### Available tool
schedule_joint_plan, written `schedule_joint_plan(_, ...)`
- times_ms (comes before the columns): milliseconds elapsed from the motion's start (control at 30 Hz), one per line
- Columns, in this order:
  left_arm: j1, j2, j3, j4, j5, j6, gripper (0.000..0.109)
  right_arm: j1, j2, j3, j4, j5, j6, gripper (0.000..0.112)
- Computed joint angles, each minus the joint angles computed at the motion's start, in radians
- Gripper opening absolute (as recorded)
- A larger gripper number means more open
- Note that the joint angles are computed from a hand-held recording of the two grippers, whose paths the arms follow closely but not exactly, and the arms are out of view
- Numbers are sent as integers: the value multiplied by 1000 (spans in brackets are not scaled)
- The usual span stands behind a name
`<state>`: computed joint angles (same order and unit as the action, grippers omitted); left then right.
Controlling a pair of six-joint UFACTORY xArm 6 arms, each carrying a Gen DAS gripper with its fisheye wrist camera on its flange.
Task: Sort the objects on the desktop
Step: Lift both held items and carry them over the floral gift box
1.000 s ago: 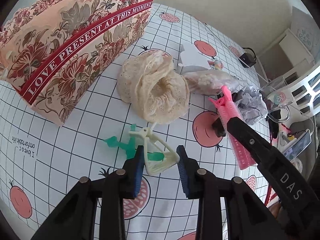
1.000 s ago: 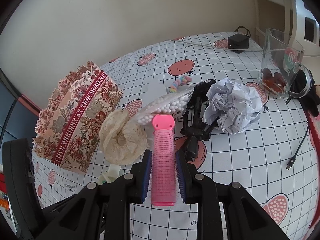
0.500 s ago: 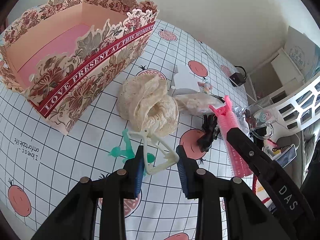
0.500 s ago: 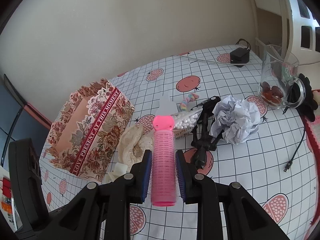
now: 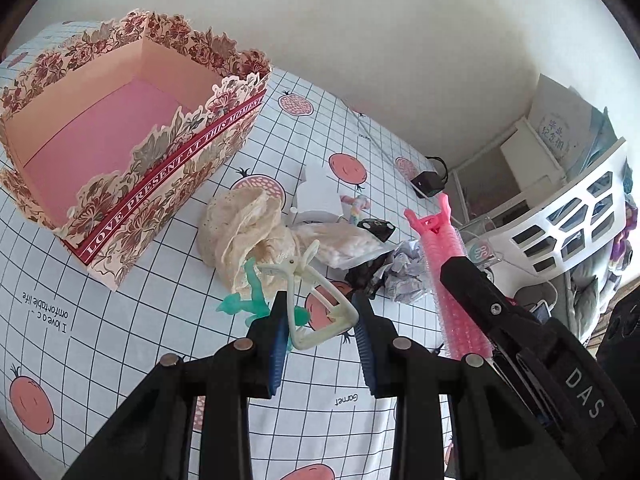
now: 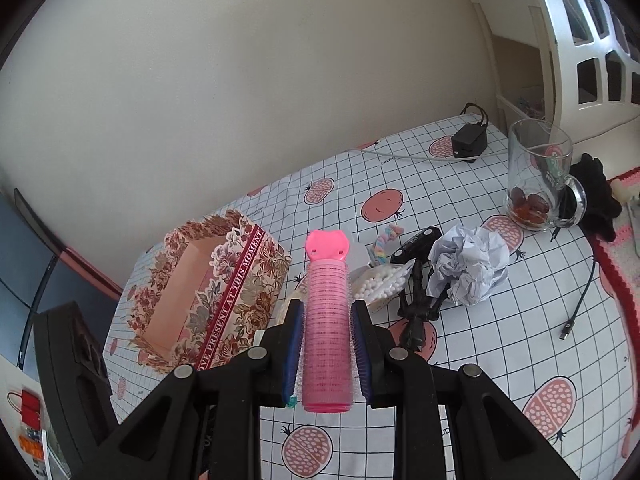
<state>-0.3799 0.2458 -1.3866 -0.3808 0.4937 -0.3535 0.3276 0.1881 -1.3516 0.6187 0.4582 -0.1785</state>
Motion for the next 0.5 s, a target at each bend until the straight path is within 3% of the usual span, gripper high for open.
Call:
schedule_joint_plan(300, 17, -26, -2, -86, -20, 62, 32, 26, -61, -11, -42, -72, 45, 27)
schedule_joint_plan(500, 30, -29, -37, 20, -64, 12, 32, 34, -23, -71, -125, -114, 93, 27)
